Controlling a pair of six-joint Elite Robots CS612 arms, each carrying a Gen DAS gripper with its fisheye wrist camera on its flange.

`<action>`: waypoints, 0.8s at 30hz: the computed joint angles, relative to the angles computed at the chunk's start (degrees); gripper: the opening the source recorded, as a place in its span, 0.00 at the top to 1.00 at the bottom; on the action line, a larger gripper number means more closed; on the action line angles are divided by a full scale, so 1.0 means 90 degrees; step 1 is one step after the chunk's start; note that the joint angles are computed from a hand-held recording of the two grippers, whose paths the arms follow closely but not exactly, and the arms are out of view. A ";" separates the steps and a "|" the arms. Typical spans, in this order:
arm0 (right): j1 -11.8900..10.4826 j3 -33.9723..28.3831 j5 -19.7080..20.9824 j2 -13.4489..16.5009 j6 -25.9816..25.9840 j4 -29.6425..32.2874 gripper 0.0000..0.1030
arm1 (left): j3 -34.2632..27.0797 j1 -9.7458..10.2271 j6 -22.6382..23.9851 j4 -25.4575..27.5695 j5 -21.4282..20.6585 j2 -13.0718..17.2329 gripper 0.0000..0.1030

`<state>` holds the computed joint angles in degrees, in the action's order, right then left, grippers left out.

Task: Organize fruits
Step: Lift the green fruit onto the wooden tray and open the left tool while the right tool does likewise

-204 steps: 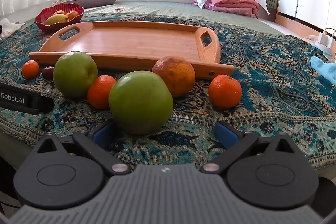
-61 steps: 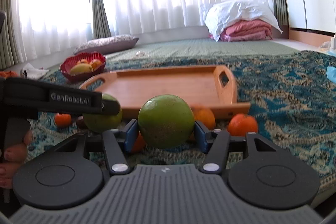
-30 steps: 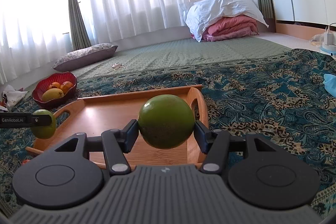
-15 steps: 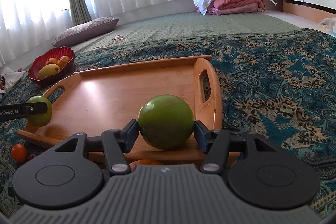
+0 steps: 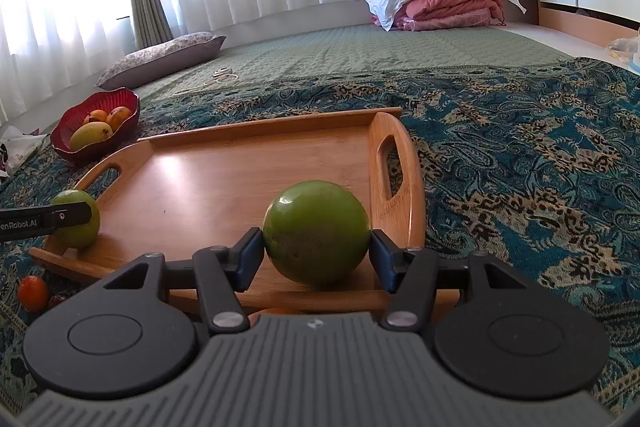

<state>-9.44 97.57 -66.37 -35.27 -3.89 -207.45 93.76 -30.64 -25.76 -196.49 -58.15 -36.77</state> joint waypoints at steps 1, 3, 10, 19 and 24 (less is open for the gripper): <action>0.0004 0.0007 -0.0006 -0.0001 -0.0015 -0.0006 0.40 | 0.0005 -0.0001 -0.0003 0.0003 0.0003 -0.0006 0.49; 0.0009 0.0024 -0.0017 -0.0009 -0.0042 -0.0010 0.39 | 0.0006 -0.0007 -0.0008 0.0016 0.0013 -0.0007 0.49; -0.0005 0.0104 0.0025 -0.0030 -0.0098 -0.0132 0.38 | 0.0105 -0.0063 0.0051 0.0029 0.0078 -0.0041 0.41; -0.0025 0.0259 -0.0035 -0.0066 -0.0071 -0.0415 0.21 | 0.0317 -0.0114 0.0155 -0.0333 0.0039 -0.0117 0.21; -0.0043 0.0373 0.0008 -0.0087 -0.0166 -0.0648 0.16 | 0.0411 -0.0167 0.0271 -0.0490 0.0113 -0.0149 0.16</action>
<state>-9.82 100.93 -66.30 -36.06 -5.39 -213.28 97.45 -32.14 -23.32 -200.90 -57.13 -38.12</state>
